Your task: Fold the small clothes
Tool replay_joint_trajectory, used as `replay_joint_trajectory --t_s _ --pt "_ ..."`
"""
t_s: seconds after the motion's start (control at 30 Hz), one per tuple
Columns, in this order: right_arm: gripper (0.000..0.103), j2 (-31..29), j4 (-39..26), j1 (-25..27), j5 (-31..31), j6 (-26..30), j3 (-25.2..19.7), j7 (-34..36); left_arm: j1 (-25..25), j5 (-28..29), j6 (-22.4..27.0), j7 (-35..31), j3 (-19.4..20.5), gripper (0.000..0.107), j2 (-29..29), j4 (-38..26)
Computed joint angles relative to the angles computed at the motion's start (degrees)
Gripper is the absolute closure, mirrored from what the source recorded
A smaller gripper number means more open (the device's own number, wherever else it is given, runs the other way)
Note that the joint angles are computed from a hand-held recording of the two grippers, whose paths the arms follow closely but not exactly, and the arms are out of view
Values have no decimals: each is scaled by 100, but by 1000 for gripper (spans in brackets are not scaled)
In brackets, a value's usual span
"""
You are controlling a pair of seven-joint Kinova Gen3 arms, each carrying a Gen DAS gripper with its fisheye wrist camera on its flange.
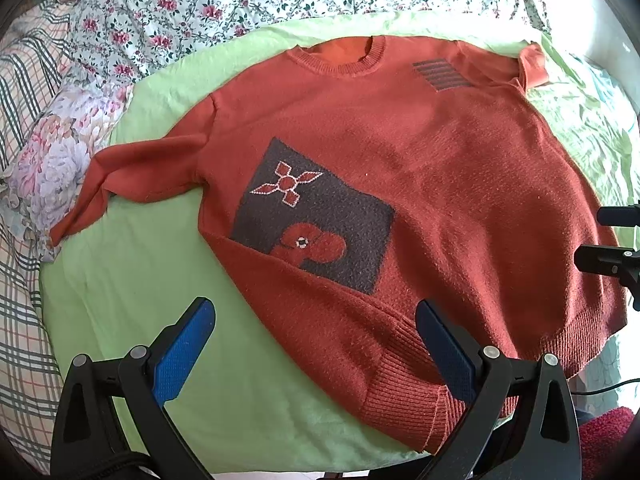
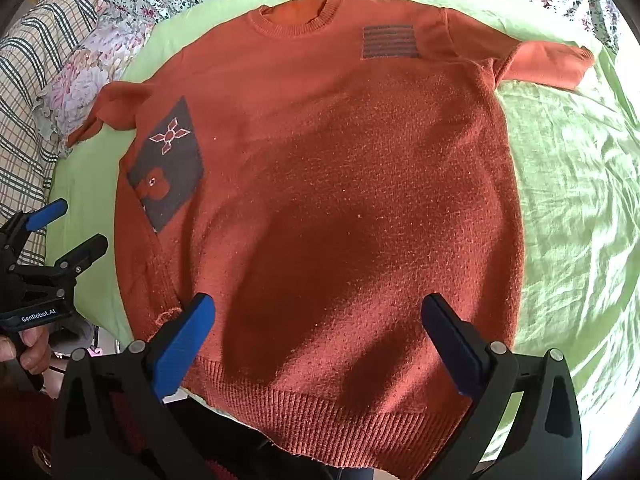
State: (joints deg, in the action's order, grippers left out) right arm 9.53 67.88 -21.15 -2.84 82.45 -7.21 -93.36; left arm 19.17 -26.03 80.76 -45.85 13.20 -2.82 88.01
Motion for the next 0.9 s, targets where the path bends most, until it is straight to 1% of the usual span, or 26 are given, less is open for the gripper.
replay_joint_trajectory --t_s 0.1,0.33,0.4,0.47,0.63,0.77,0.83,0.9 --pt "0 5 0 1 -38 -25 -4 -16 -3 4 60 -23 -2 7 100 -147" --pt "0 26 -32 89 -267 -42 5 14 44 11 67 -18 -47 7 129 -151" --pt "0 37 -44 96 -214 -44 -41 -10 54 -16 22 14 -47 7 111 -113" --pt "0 31 -42 -70 16 -28 33 -42 44 6 24 -14 -61 7 111 -117" --pt "0 89 -151 -96 130 94 -9 -75 44 8 48 -24 -63 7 125 -136" --pt "0 161 -266 -113 131 212 -3 -68 47 5 45 -20 -65 7 123 -132" --pt "0 123 -198 -95 92 104 -1 -47 33 9 -9 -19 -82 7 103 -92" --pt "0 125 -203 -106 118 111 3 -65 15 28 -30 -27 -89 7 96 -71"
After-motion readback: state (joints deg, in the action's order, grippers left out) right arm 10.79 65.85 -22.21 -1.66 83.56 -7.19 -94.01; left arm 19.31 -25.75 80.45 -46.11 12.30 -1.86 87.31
